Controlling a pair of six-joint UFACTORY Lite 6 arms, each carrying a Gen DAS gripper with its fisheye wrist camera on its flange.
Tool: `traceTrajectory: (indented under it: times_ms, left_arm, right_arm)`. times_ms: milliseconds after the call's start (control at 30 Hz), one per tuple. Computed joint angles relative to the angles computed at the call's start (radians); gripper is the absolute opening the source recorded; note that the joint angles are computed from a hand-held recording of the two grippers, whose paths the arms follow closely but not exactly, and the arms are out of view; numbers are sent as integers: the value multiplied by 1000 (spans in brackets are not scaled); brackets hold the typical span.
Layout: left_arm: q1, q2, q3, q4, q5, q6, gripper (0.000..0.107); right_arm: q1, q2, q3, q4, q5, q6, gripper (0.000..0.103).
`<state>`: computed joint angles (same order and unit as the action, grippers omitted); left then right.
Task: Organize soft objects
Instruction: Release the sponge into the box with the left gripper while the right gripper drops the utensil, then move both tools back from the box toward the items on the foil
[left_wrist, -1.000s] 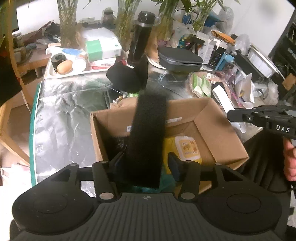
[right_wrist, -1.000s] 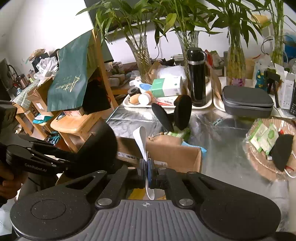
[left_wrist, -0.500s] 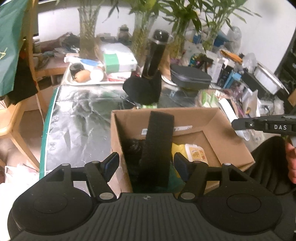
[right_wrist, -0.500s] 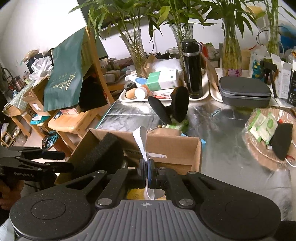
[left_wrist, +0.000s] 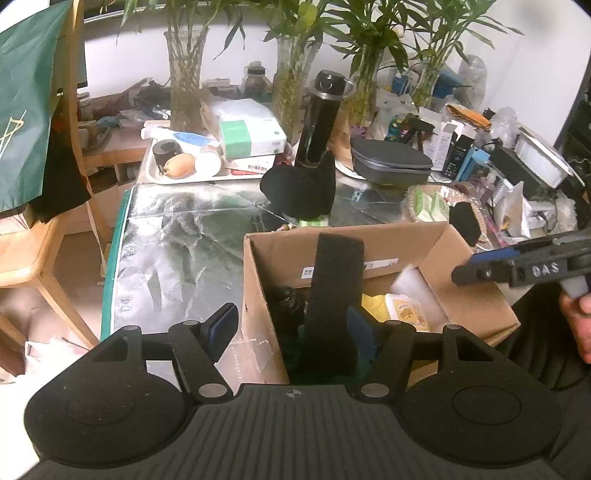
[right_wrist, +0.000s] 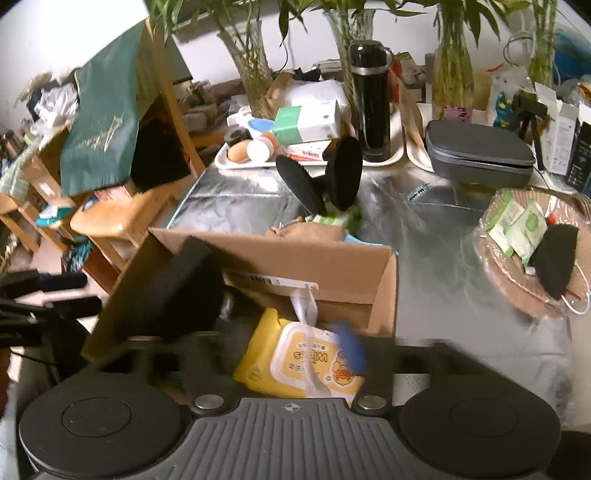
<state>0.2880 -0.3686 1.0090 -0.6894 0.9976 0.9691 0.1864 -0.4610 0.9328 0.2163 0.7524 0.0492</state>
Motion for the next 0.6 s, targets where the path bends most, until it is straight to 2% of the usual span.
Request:
traceTrajectory:
  times_ms: [133, 300, 600]
  left_arm:
    - [-3, 2, -2, 6, -12, 8, 64]
    - [-24, 1, -15, 17, -60, 9, 64]
    - [-38, 14, -37, -39, -112, 67, 64]
  right_arm:
    - [5, -13, -3, -16, -7, -23, 95]
    - [-24, -12, 0, -3, -34, -62, 103]
    - [-124, 33, 29, 53, -70, -179, 103]
